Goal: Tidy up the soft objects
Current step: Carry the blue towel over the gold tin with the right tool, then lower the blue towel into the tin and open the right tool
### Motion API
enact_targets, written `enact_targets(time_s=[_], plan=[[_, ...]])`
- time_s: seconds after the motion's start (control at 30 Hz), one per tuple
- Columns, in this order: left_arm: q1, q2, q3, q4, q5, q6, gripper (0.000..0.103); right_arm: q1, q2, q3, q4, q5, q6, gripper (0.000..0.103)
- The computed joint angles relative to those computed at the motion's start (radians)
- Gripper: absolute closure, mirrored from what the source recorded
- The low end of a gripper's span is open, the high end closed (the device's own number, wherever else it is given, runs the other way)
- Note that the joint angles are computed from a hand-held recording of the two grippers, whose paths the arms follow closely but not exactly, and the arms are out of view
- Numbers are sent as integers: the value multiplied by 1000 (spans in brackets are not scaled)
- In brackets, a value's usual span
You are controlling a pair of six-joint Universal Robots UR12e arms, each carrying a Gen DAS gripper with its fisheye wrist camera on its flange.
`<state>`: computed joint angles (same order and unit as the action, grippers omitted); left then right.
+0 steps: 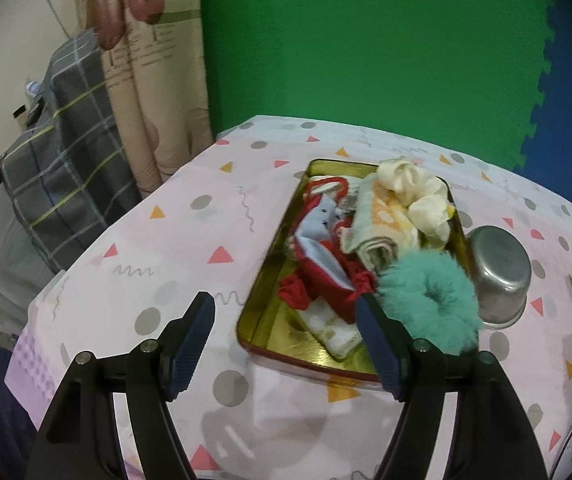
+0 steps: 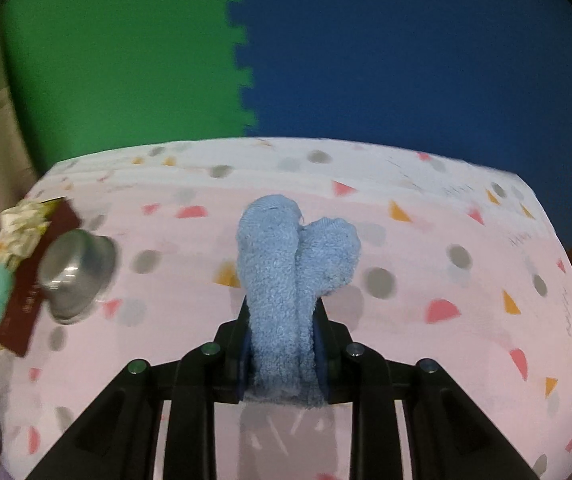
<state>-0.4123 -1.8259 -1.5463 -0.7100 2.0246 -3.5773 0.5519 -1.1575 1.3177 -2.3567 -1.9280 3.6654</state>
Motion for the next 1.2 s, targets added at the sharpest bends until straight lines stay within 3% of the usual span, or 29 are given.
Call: enact_targets(time_s=[0.17, 0.6, 0.93, 1.2], plan=[[-1, 10, -15, 3, 35, -7, 32, 28, 58, -105, -4, 57, -61, 78], [10, 31, -35, -10, 45, -35, 28, 96, 264, -442, 38, 259, -180, 78], [23, 39, -40, -35, 50, -77, 28, 129, 439, -720, 156, 289, -229, 78], [28, 41, -42, -44, 39, -83, 28, 133, 545, -886, 246, 292, -184, 78]])
